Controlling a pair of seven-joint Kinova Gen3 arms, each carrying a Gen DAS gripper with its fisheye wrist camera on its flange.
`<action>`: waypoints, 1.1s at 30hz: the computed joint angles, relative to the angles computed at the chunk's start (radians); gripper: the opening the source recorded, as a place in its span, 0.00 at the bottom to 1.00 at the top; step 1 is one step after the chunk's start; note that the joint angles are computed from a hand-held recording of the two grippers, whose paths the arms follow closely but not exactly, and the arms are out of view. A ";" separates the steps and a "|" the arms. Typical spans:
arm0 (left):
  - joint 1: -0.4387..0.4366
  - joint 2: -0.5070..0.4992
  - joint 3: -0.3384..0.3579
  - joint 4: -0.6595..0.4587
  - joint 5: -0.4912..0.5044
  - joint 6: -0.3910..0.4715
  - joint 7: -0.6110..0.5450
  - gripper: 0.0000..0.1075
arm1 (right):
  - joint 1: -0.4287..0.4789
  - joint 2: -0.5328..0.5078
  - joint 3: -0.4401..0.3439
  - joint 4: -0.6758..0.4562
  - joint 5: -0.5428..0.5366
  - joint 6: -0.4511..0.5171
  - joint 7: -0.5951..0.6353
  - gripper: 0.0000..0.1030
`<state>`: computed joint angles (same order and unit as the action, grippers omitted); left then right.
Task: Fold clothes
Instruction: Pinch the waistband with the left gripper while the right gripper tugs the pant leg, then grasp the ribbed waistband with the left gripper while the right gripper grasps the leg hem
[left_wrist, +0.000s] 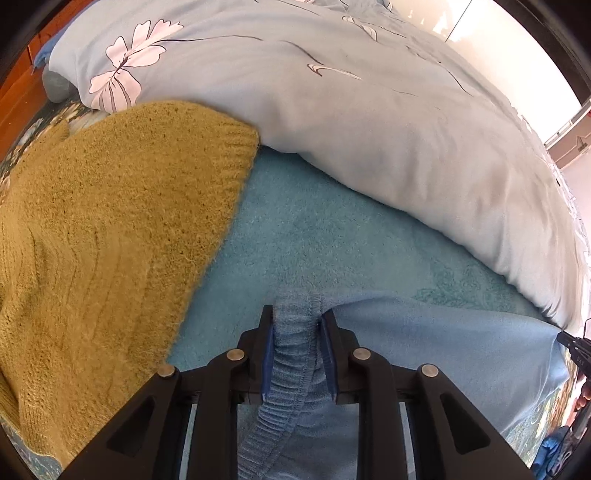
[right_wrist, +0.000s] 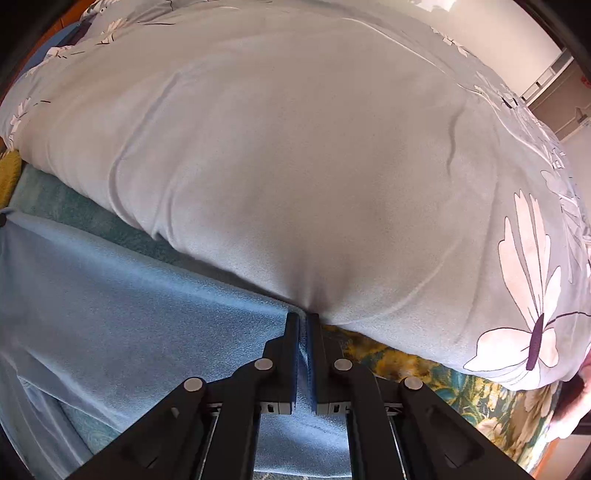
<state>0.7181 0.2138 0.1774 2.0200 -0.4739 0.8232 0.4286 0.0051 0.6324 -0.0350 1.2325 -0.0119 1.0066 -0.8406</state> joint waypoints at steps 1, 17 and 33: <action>-0.003 -0.009 0.002 0.006 0.005 -0.010 -0.007 0.27 | -0.003 -0.002 0.001 0.004 0.000 -0.005 -0.007 0.08; 0.222 -0.001 0.069 -0.176 0.140 0.252 0.328 0.58 | 0.263 -0.386 0.042 0.348 -0.287 -0.036 -0.052 0.61; 0.336 0.032 0.057 -0.009 -0.011 -0.071 0.727 0.58 | 0.778 -0.304 0.279 0.552 -0.416 0.128 -0.034 0.61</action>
<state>1.0538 0.2458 0.2347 2.0110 -0.4845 0.7523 1.1555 0.7829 0.3281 0.2444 1.7846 -0.4281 1.1349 -0.8745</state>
